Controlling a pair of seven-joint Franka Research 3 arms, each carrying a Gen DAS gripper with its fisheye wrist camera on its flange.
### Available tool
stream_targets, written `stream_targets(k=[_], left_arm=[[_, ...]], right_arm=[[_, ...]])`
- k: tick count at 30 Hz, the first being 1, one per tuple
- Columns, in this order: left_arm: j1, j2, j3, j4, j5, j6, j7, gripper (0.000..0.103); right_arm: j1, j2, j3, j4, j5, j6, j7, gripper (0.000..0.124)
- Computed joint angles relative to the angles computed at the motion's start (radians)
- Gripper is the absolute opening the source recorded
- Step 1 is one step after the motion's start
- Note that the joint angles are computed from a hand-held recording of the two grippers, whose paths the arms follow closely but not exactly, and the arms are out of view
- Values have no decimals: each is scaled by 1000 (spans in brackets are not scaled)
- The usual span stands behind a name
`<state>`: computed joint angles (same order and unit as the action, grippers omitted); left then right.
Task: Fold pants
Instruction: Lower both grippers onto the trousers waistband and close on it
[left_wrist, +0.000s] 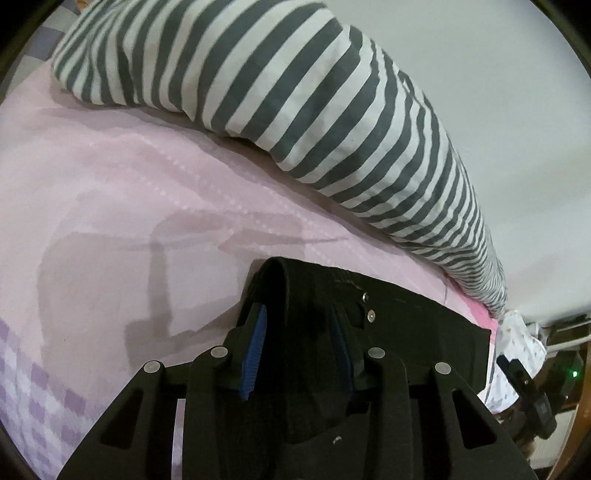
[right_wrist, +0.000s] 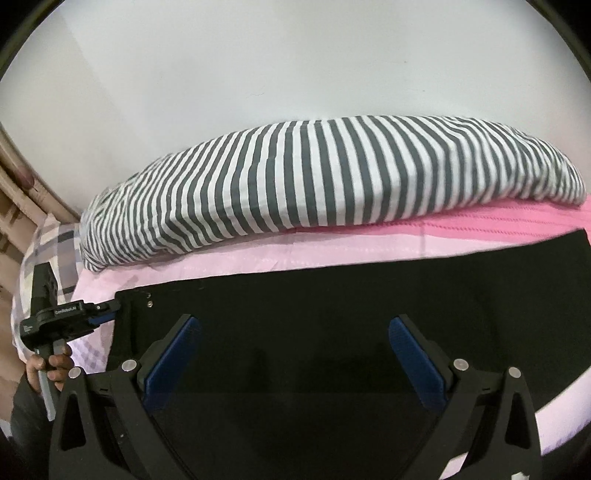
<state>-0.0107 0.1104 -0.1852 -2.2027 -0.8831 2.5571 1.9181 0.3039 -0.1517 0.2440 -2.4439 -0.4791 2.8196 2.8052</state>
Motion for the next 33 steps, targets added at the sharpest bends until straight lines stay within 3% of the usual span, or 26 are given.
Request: stream_targets(k=[5, 8, 10, 11, 14, 16, 18, 21, 24, 33], left_arm=[[13, 34, -9, 32, -53, -14, 41, 30], [6, 37, -16, 31, -52, 18, 21, 30], [-2, 30, -23, 20, -43, 52, 18, 24], [-6, 25, -27, 15, -43, 69, 24, 13], [-18, 1, -36, -4, -74, 111, 40, 7], [-33, -24, -37, -26, -87, 151, 28, 6], [-42, -60, -40, -52, -193, 177, 94, 6], [-70, -125, -22, -93, -337, 197, 213, 6], [-107, -189, 4, -130, -425, 213, 306, 6], [-204, -307, 48, -209, -448, 294, 360, 6]], right_arm=[[9, 71, -28, 49, -17, 3, -45, 102], [33, 127, -61, 87, 22, 19, -157, 102], [50, 155, -82, 110, 52, 15, -235, 102], [55, 172, -93, 123, 80, 15, -300, 102], [70, 207, -113, 151, 174, 16, -463, 102], [60, 229, -103, 165, 351, 25, -711, 102], [49, 239, -90, 171, 504, 33, -934, 101], [33, 250, -73, 210, 714, -38, -1246, 100], [28, 266, -80, 264, 843, -134, -1449, 98], [6, 400, -134, 500, 833, -504, -1689, 78]])
